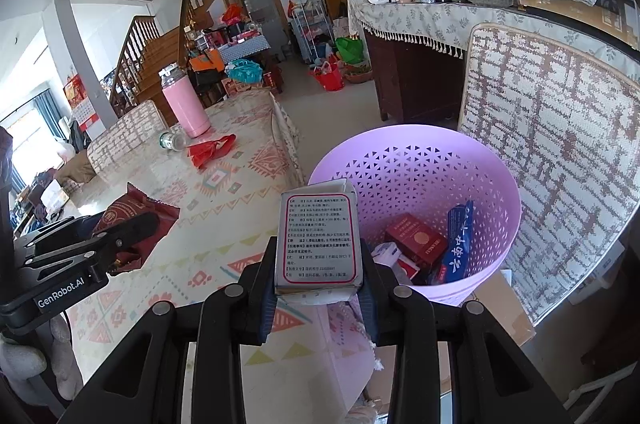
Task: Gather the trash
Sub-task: 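Carry the snack bag and medicine box over the lilac basket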
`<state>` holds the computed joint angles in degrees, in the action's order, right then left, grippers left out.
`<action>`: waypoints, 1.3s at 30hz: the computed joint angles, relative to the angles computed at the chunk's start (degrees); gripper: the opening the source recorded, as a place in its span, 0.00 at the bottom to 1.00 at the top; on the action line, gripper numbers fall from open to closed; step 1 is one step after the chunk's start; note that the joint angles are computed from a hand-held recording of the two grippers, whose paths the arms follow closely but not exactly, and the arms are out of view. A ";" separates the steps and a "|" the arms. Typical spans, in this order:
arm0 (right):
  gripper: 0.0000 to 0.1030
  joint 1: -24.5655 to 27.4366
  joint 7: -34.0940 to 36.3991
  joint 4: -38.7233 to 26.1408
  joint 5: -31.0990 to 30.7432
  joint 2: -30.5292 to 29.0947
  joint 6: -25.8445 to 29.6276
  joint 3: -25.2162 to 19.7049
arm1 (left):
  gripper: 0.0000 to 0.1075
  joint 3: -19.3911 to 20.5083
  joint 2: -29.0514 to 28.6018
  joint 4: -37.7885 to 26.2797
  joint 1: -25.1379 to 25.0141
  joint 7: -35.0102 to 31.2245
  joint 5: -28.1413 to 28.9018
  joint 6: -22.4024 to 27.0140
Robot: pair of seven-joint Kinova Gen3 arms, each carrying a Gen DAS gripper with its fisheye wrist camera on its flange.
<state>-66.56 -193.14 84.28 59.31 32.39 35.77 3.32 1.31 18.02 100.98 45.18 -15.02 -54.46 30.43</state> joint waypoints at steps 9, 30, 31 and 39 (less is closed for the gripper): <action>0.36 1.47 1.60 -0.16 -0.80 -0.20 -0.67 0.07 | 0.36 0.51 1.48 -3.85 -1.33 -6.84 4.57 -1.38; 0.36 5.27 1.27 2.31 0.89 -2.69 0.84 -0.73 | 0.36 0.91 8.53 -18.07 -4.06 -31.10 25.16 -2.62; 0.36 5.57 1.37 2.35 0.70 -2.70 0.87 -0.77 | 0.36 1.44 9.12 -19.14 -4.71 -32.80 26.70 -2.33; 0.36 7.87 3.03 2.26 -1.38 -2.26 0.15 -0.51 | 0.36 2.93 14.06 -27.01 -7.09 -42.86 36.29 0.70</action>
<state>-58.69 -190.11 86.54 57.93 30.13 35.91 2.81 4.24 32.07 73.97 38.09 -57.89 -18.17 31.13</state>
